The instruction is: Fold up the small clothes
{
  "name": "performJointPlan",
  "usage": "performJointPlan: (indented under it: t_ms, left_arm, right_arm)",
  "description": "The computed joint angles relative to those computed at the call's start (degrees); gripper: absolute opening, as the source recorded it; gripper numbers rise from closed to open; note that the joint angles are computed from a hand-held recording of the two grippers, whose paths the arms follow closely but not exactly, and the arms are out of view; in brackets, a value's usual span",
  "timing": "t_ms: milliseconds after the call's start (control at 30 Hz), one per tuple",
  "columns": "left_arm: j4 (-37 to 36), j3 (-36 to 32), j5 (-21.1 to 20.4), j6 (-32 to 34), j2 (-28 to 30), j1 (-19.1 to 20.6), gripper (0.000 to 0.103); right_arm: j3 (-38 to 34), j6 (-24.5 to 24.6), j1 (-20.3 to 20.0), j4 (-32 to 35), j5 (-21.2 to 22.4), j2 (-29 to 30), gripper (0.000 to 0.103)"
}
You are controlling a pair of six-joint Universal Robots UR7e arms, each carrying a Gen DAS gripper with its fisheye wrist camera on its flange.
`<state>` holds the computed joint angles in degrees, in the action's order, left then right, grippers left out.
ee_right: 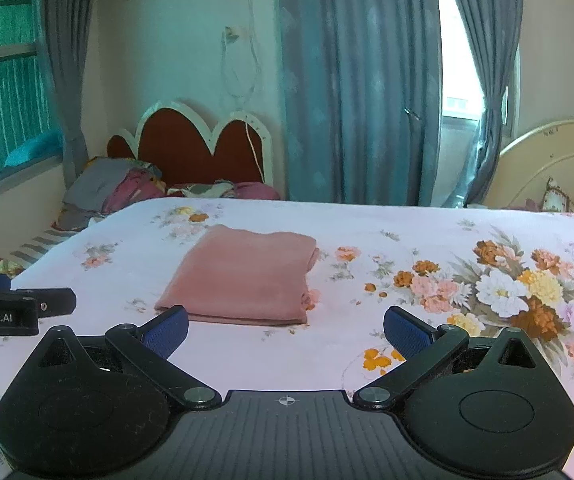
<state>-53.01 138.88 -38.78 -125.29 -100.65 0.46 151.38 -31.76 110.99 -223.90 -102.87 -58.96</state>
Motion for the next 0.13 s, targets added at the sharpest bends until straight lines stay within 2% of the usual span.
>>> performJointPlan:
  t_ms: [133]
  left_arm:
    - [-3.2, -0.3, 3.9, 3.9, 0.8, 5.6, 0.103]
  right_arm:
    - [-1.8, -0.5, -1.7, 0.6, -0.9, 1.6, 0.103]
